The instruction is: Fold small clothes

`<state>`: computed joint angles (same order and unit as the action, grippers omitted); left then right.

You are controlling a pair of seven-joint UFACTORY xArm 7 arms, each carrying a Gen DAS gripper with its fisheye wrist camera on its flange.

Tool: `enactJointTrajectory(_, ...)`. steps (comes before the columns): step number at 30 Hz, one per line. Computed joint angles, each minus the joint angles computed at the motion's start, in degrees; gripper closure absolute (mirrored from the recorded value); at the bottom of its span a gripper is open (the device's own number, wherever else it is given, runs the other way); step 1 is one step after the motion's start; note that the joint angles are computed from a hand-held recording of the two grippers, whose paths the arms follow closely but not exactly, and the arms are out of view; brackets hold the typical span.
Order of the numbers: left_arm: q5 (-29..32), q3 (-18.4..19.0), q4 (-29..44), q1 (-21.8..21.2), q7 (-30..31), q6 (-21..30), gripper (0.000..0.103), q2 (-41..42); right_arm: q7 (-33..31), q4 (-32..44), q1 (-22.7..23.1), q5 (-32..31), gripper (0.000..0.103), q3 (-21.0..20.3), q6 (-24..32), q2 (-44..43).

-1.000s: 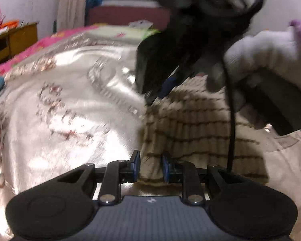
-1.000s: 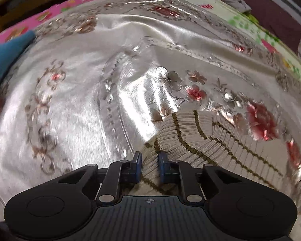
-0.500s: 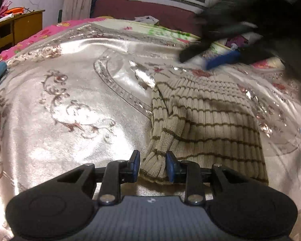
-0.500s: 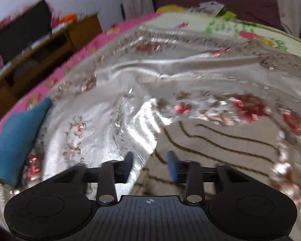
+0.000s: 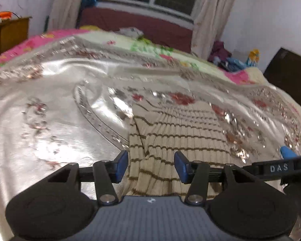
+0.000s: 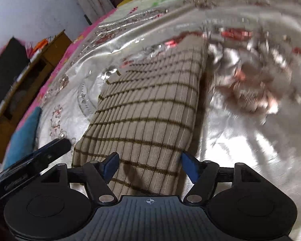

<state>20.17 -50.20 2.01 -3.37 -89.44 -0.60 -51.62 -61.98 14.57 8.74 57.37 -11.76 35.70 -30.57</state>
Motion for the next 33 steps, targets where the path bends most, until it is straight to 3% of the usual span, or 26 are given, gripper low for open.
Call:
enactJointTrajectory(5,0.2,-5.3,2.1,15.3,6.4,-15.8,0.049,12.8,-5.0,1.6,0.3,7.8,0.026,-1.7,3.2,6.4)
enactJointTrajectory(8,-0.9,-9.1,3.3,18.8,9.7,-16.0,0.046,14.5,-8.4,1.9,-0.8,11.4,0.021,-0.7,4.6,7.9)
enactJointTrajectory(11,-2.8,-10.2,3.3,20.5,11.5,-17.7,0.045,16.8,-10.0,1.8,-2.2,14.9,0.024,0.9,5.4,8.5)
enactJointTrajectory(13,-4.2,-9.2,2.8,18.9,12.3,-17.4,0.046,17.3,-10.1,1.4,-3.1,15.1,0.038,2.8,5.1,7.8)
enactJointTrajectory(15,-5.1,-8.4,3.1,17.1,13.5,-15.4,0.046,17.5,-8.6,1.0,-3.9,13.2,0.060,4.1,4.7,7.0)
enactJointTrajectory(18,-7.1,-7.2,3.4,14.2,14.7,-13.1,0.046,18.4,-6.7,0.8,-5.6,8.7,0.074,3.2,7.0,5.6)
enactJointTrajectory(22,-11.0,-5.4,2.9,8.9,14.3,-12.5,0.049,19.6,-4.9,-0.9,-7.8,2.2,0.079,1.7,9.4,1.1)
enactJointTrajectory(24,-12.1,-3.5,3.1,3.1,14.1,-9.9,0.049,19.1,-3.0,-2.4,-10.4,-3.7,0.079,0.4,11.2,-2.8)
enactJointTrajectory(28,-12.4,-0.7,3.8,-9.1,10.6,-5.4,0.049,18.0,0.0,-4.9,-19.5,-19.1,0.079,-4.5,18.7,-11.7)
enactJointTrajectory(31,-10.4,-0.7,6.2,-14.2,9.1,1.2,0.049,17.3,0.9,-6.0,-26.6,-28.7,0.076,-7.0,23.3,-17.2)
enactJointTrajectory(33,-9.5,1.3,7.5,-18.1,8.8,6.3,0.049,16.1,0.5,-6.5,-30.0,-32.8,0.076,-8.3,25.7,-20.6)
